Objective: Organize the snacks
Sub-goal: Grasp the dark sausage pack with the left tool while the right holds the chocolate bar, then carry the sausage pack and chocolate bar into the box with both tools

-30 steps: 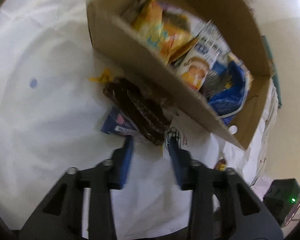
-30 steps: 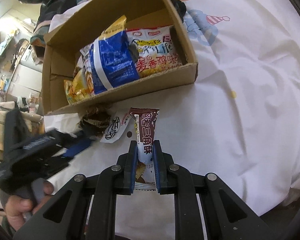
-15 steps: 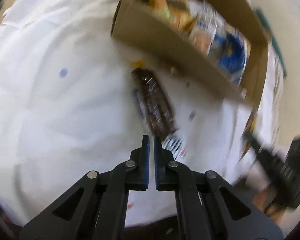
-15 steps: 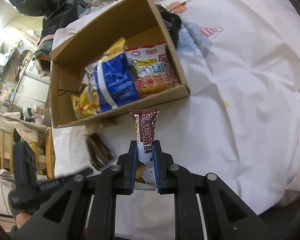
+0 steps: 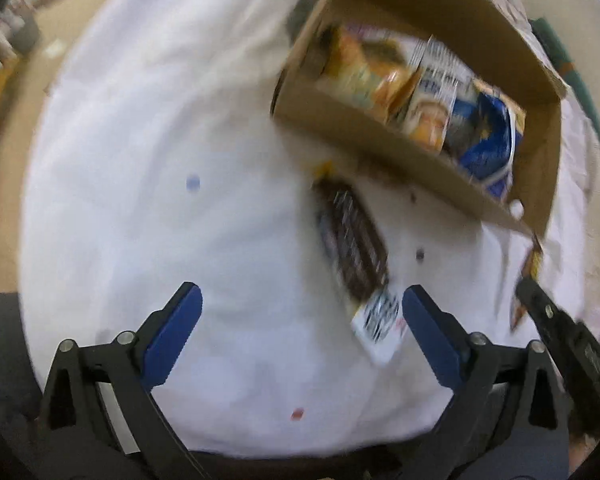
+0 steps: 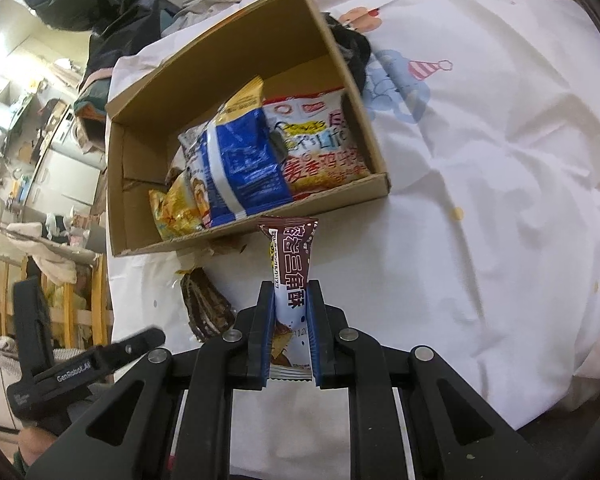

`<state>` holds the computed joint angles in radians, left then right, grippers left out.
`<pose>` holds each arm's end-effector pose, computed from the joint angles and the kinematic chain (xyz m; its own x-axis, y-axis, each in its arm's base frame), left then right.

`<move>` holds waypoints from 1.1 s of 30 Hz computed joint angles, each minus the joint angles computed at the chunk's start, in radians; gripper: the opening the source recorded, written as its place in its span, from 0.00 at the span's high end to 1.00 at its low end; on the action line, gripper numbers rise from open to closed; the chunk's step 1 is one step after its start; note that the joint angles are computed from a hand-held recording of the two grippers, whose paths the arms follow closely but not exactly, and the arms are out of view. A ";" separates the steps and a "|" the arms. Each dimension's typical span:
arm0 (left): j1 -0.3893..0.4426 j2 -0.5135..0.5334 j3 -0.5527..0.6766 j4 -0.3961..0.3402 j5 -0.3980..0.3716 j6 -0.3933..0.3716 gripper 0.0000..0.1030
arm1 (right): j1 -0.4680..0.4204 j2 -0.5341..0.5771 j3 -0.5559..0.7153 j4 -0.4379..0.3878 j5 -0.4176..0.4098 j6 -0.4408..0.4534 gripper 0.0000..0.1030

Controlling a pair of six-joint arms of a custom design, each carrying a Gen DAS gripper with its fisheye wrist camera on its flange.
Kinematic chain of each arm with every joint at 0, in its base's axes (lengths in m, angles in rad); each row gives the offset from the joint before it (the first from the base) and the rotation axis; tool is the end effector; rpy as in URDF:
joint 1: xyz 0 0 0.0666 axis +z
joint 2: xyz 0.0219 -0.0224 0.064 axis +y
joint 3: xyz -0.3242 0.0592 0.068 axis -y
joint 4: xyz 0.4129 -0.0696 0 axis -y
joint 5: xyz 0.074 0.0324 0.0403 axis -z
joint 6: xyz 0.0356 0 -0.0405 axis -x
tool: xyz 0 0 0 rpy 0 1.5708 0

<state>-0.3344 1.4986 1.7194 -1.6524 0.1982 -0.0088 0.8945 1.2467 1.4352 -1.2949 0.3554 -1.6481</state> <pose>0.4549 -0.1659 0.4414 -0.9324 0.3331 -0.1405 0.3558 0.9143 -0.1938 0.2833 0.3325 0.4409 -0.5885 0.7601 -0.2756 0.6069 0.6405 0.4706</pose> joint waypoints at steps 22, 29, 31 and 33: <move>-0.317 0.046 -0.082 0.075 -0.361 0.058 0.41 | -0.005 -0.090 -0.057 0.013 0.073 -0.048 0.84; -0.219 -0.008 -0.108 0.073 -0.196 -0.056 0.46 | -0.006 -0.079 -0.050 0.021 0.062 -0.031 0.84; -0.176 -0.029 -0.117 0.066 -0.100 -0.075 0.45 | -0.005 -0.083 -0.056 0.037 0.058 -0.030 0.84; -0.128 -0.064 -0.136 0.069 -0.001 -0.113 0.45 | -0.010 -0.102 -0.088 0.097 0.038 -0.033 0.84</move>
